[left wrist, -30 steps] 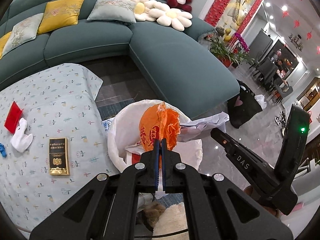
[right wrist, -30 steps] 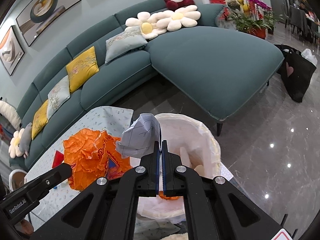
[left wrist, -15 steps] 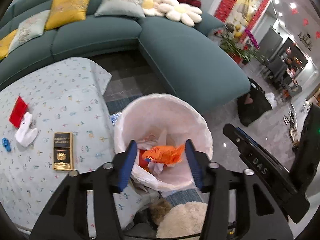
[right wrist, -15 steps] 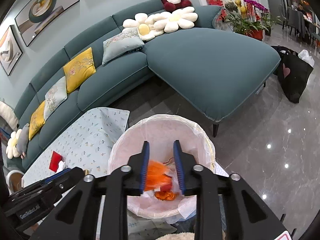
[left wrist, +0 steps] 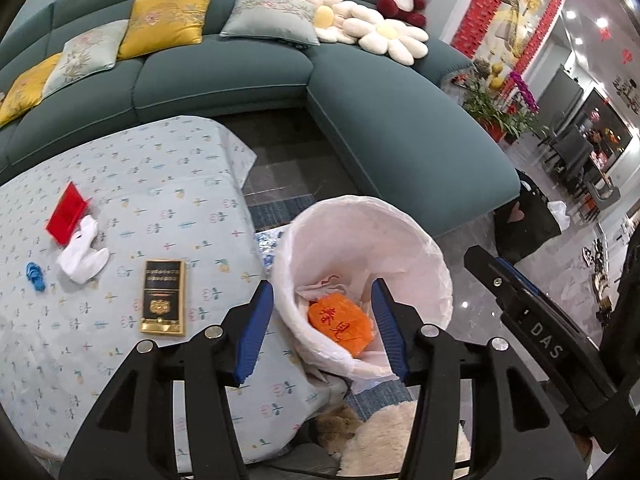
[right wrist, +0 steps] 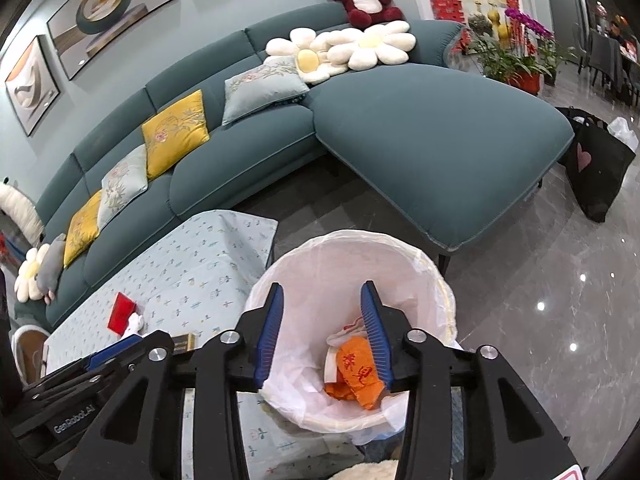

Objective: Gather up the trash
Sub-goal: 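Move both open tools back over the table toward the blue tape and glove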

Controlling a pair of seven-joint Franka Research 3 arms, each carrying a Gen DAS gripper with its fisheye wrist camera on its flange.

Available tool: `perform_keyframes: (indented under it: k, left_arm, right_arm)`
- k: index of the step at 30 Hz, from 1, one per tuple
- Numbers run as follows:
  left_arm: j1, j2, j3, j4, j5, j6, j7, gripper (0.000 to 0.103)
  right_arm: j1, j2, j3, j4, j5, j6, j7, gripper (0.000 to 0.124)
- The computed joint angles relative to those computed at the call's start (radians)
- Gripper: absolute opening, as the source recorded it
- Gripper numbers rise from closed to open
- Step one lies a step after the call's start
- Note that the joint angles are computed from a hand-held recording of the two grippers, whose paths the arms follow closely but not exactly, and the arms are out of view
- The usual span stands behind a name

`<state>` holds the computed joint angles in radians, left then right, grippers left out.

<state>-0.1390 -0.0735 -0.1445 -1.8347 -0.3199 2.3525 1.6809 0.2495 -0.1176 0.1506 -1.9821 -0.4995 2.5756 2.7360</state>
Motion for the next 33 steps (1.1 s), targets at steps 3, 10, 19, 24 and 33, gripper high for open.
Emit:
perform_keyframes:
  k: [3,10,19,24,33]
  left_arm:
    - [0.010,-0.015,0.009,-0.018,0.010,0.004,-0.014,0.049]
    - [0.038,-0.061,0.037,-0.073,0.032,0.029,-0.038,0.058]
    - [0.087,-0.124,0.093,-0.160,0.051,0.057,-0.072,0.069]
    - [0.119,-0.145,0.124,-0.190,0.056,0.064,-0.086,0.069]
    - [0.179,-0.169,0.169,-0.233,0.078,0.093,-0.104,0.076]
  right_arm:
    - [0.010,0.013,0.006,0.022,0.001,-0.005,-0.016,0.045]
    - [0.052,0.048,0.012,0.083,-0.013,-0.032,-0.039,0.052]
    - [0.140,0.137,0.003,0.210,-0.002,-0.081,-0.110,0.054]
    - [0.200,0.194,-0.007,0.290,-0.007,-0.112,-0.140,0.063]
    - [0.306,0.321,-0.034,0.457,0.034,-0.175,-0.235,0.063]
